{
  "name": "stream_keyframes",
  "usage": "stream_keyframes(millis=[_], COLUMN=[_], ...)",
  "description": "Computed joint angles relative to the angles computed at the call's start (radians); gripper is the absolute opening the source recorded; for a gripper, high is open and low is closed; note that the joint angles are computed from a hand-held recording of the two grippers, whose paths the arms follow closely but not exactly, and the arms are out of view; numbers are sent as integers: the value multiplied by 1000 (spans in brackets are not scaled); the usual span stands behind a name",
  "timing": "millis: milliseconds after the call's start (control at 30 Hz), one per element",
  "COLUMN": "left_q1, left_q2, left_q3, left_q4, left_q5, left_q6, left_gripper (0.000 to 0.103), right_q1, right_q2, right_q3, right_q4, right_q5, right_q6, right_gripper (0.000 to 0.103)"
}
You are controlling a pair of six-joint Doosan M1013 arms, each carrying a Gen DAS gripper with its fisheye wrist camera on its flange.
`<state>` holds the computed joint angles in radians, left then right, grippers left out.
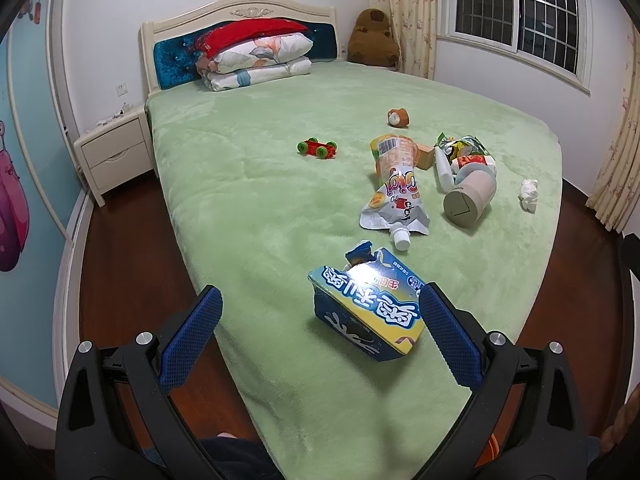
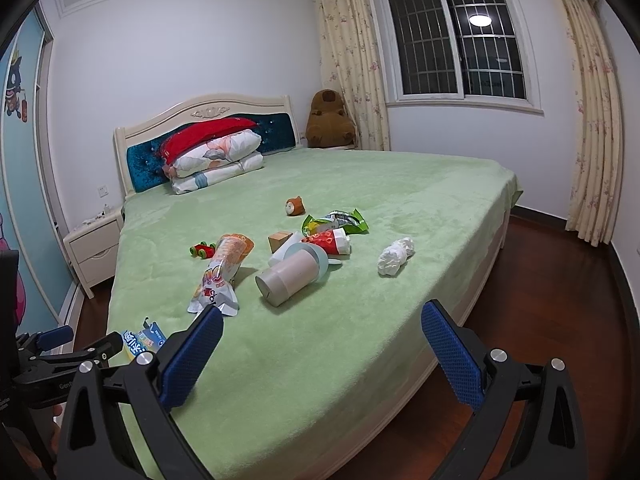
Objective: Collect trash
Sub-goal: 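Approach the blue-and-yellow snack box with the left gripper open, then grasp the snack box with the left gripper while the right gripper grasps the orange squeeze pouch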
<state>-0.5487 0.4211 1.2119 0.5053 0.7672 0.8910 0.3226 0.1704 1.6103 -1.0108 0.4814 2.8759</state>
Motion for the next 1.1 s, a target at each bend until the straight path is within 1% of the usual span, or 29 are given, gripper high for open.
stream_keyframes(millis=[600,833,1033,1100], left_q1=[4,2,6,14], left_q2=[-7,-5,0,2], left_q3=[20,20,13,8], left_q4=[-5,-10,-45,-102], left_q5=[-13,-7,-6,-21], left_q6=[2,5,25,66], left_gripper=[96,96,96,96], right_q1=[1,0,0,1], right_q2=[1,1,0,-1], right_q3=[-1,0,2,4], right_q4=[7,18,23,22], right_q5=[0,-2,-4,-3], right_q6=[-2,-12,-14,-13], right_gripper=[98,98,98,98])
